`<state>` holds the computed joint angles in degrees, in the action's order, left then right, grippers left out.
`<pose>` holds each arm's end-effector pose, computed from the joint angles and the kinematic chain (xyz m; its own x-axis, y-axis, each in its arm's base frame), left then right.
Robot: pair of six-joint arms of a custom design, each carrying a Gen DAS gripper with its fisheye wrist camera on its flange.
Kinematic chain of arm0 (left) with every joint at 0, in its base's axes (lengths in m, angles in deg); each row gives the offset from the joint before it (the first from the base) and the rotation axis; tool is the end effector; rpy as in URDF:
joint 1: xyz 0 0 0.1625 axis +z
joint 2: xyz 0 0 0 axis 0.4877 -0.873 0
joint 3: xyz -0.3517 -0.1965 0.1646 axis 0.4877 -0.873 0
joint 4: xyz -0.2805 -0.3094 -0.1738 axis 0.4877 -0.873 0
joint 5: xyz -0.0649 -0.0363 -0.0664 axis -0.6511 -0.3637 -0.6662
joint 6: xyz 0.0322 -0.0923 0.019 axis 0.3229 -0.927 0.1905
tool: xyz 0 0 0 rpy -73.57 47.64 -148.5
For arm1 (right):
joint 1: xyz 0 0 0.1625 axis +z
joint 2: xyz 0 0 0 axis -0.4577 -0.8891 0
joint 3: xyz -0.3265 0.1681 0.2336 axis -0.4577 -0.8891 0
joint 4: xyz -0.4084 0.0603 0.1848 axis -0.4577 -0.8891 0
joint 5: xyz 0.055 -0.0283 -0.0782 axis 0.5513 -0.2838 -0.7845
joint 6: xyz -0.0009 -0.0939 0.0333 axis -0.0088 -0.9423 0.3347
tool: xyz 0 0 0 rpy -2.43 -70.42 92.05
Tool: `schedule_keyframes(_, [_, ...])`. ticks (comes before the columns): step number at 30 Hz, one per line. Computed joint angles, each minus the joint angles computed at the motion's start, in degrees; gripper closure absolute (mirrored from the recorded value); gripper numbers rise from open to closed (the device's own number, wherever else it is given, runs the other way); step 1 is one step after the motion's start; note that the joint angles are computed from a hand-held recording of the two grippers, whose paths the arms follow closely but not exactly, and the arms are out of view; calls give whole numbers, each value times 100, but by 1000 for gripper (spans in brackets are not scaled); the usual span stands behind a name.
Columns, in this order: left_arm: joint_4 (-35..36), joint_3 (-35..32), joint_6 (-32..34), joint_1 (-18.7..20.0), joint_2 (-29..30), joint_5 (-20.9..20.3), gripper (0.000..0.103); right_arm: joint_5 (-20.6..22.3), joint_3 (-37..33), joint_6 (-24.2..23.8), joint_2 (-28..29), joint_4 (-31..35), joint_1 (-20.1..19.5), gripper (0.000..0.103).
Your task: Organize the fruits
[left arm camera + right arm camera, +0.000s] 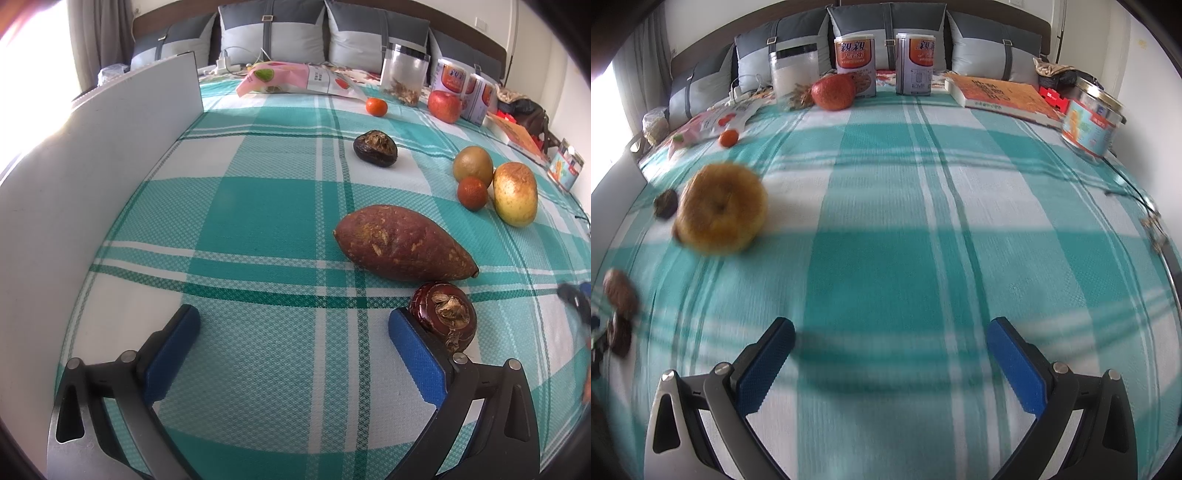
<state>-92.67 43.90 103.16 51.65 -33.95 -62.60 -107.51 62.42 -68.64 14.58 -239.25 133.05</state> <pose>0.0822 -0.7483 0.2940 -0.7169 -0.0531 -0.6952 0.3778 0.8084 -0.4514 0.2728 -0.7548 -0.0403 -0.6737 0.0754 0.7352 -0.3667 0.8296 -0.4211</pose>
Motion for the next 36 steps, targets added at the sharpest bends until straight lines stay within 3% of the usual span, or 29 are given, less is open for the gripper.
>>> schedule_keyframes(3, [365, 154, -2, 1, -222, -274, 2, 78, 545, -180, -186, -540, 29, 0])
schedule_keyframes(8, [818, 546, -460, -11, -691, -1438, 2, 10, 541, -195, -165, -540, 47, 0])
schedule_keyframes(10, [885, 470, -400, -134, -581, -1347, 3, -4, 529, -197, -154, -543, 49, 0])
schedule_keyframes(14, [1063, 117, -474, -328, -108, -690, 6, 7, 531, -184, -162, -531, 47, 0])
schedule_keyframes(15, [991, 100, -499, -358, -28, -509, 13, 7, 531, -184, -162, -531, 47, 0])
schedule_keyframes(16, [679, 151, -359, -421, 65, -171, 30, 7, 531, -184, -162, -531, 47, 0])
schedule_keyframes(17, [474, 211, -212, -440, 76, -74, 51, 8, 533, -181, -163, -531, 47, 0])
schedule_keyframes(18, [428, 283, -160, -444, 20, -216, 58, 6, 531, -184, -162, -532, 47, 0])
schedule_keyframes(22, [513, 546, -136, -419, -262, -300, 59, 11, 535, -181, -164, -532, 45, 0])
schedule_keyframes(28, [789, 955, -694, -278, -925, -464, 59, 16, 538, -173, -168, -530, 44, 0])
schedule_keyframes(36, [527, 1382, -920, -72, -1548, -714, 59, 27, 544, -165, -170, -534, 43, 0])
